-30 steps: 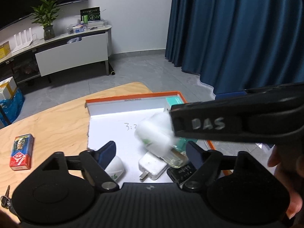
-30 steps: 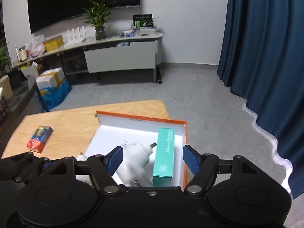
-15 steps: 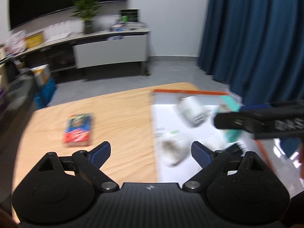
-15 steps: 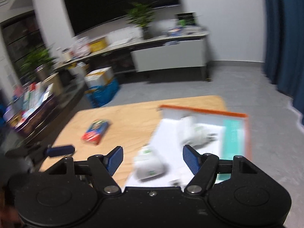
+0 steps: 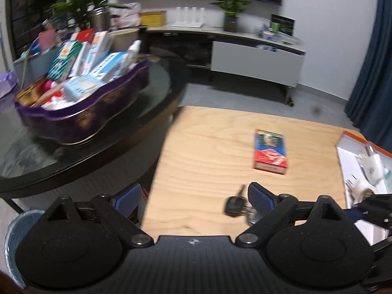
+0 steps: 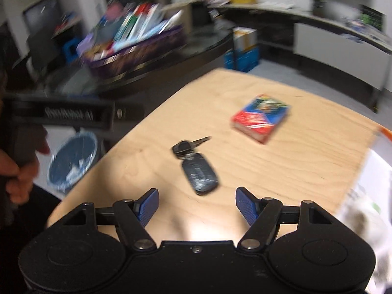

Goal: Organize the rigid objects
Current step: 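Move the left gripper to the red card box while the right grasps the black car key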

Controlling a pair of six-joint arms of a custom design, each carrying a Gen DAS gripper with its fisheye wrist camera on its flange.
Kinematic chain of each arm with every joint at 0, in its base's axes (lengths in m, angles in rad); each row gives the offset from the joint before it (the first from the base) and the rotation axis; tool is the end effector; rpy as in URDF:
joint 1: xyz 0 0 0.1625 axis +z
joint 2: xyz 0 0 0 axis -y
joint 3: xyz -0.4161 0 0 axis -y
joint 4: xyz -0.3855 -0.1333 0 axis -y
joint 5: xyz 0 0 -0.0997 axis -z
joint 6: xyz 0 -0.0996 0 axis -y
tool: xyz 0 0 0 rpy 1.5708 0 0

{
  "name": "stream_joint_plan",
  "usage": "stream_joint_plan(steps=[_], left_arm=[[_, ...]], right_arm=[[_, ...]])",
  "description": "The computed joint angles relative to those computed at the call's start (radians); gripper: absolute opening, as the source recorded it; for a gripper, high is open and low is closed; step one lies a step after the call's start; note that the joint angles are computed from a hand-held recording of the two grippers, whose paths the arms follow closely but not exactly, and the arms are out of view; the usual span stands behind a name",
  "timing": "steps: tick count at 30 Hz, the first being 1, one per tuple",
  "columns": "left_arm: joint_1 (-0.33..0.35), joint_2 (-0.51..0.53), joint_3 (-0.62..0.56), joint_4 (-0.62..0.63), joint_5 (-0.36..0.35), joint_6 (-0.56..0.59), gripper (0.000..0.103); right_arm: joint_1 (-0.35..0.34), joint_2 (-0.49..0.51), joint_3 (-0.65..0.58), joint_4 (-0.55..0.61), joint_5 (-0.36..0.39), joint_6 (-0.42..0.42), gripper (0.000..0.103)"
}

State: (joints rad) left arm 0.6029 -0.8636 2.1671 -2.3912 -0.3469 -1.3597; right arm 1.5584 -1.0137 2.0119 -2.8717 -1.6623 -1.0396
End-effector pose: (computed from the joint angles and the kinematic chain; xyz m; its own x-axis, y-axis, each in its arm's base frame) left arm -0.2376 -0.4391 0.0307 -0.6782 -0.3804 -0.6287 0.3162 0.6213 -0.7170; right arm 0.1173 -0.5551 0.1267 -0.5144 -0.8029 0.3012 -0.8522 0.5176 -0.0758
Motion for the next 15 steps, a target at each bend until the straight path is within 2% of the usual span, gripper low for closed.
stream_joint_plan(steps=[3, 9, 10, 11, 13, 15], left_arm=[[0.016, -0.004, 0.003, -0.034, 0.000, 0.023, 0.097], [0.058, 0.023, 0.033, -0.259, -0.004, 0.188, 0.097], [0.063, 0.028, 0.038, -0.288, -0.006, 0.210, 0.097], [0.072, 0.036, 0.038, -0.327, -0.007, 0.243, 0.097], [0.089, 0.054, 0.032, -0.395, -0.012, 0.302, 0.097], [0.108, 0.073, 0.016, -0.447, -0.020, 0.357, 0.097]], right_arm=[[0.023, 0.068, -0.024, -0.042, -0.036, -0.042, 0.082], [0.036, 0.161, -0.096, -0.058, -0.061, -0.037, 0.081], [0.038, 0.170, -0.106, -0.046, -0.070, -0.037, 0.074], [0.038, 0.176, -0.113, -0.035, -0.074, -0.041, 0.073], [0.032, 0.177, -0.096, -0.074, -0.057, -0.078, 0.056], [0.029, 0.179, -0.082, -0.119, -0.056, -0.093, 0.048]])
